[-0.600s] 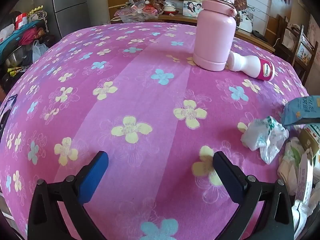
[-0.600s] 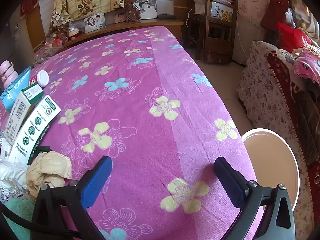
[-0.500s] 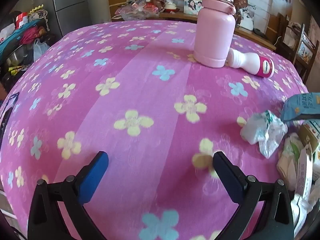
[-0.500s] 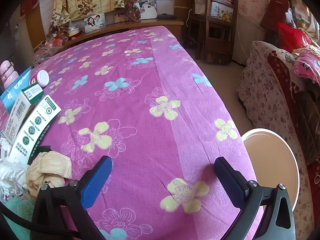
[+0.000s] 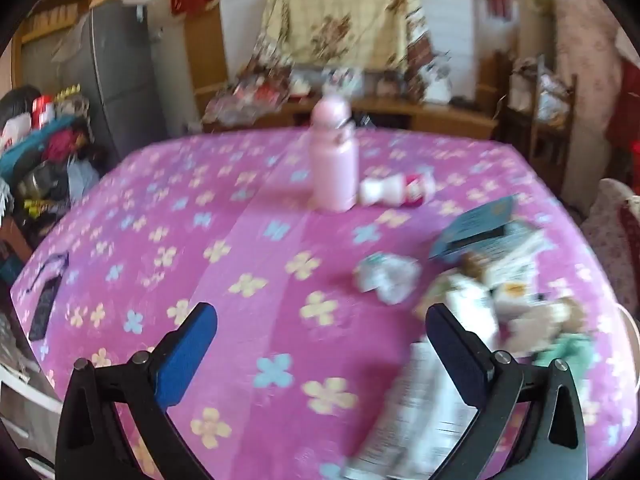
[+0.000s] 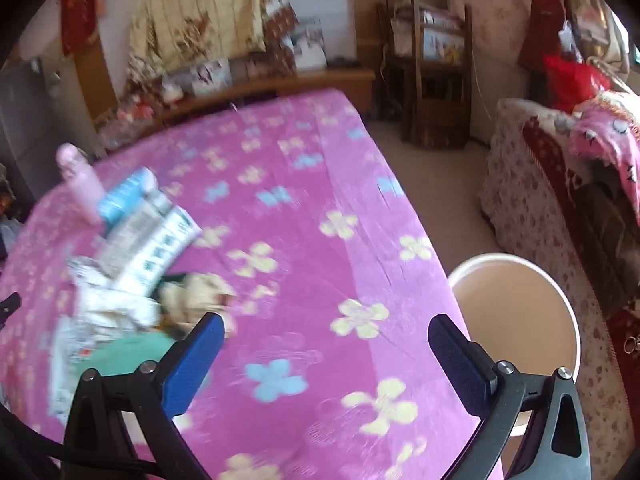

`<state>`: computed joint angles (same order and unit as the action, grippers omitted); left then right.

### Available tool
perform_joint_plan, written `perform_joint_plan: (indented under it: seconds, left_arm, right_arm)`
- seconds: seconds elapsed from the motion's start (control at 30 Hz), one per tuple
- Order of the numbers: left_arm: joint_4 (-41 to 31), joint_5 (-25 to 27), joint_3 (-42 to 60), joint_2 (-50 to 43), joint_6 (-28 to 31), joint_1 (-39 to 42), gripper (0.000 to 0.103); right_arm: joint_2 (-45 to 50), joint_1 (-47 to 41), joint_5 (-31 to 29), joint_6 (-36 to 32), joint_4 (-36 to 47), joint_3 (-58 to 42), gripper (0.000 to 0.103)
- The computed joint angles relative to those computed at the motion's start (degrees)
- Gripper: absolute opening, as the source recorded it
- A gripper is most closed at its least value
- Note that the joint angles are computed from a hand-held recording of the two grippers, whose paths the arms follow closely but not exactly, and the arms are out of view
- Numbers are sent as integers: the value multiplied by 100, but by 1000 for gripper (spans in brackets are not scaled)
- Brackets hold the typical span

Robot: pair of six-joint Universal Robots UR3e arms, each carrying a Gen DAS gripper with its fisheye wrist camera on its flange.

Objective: Collect trash
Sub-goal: 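Move both tools toward the pile of trash on the table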

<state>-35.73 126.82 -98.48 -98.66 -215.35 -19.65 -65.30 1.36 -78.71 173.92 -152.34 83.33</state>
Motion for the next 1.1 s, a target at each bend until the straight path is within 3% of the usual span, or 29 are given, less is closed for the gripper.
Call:
perform_joint_plan:
  seconds: [0.2, 0.5, 1.1]
  left_arm:
    - [-312, 681, 992, -443, -395, -1012, 103]
    - [-408, 1025, 1842, -933, -688, -1731, 103]
    - [-188, 1486, 1952, -1043, -718, -2026, 103]
  right_arm:
    - [-1084, 94, 197, 131, -1155, 1168, 103]
    - [-2237, 13, 538, 123, -2043, 2187, 103]
    - [-2484, 96, 547, 206, -2116, 2304, 103]
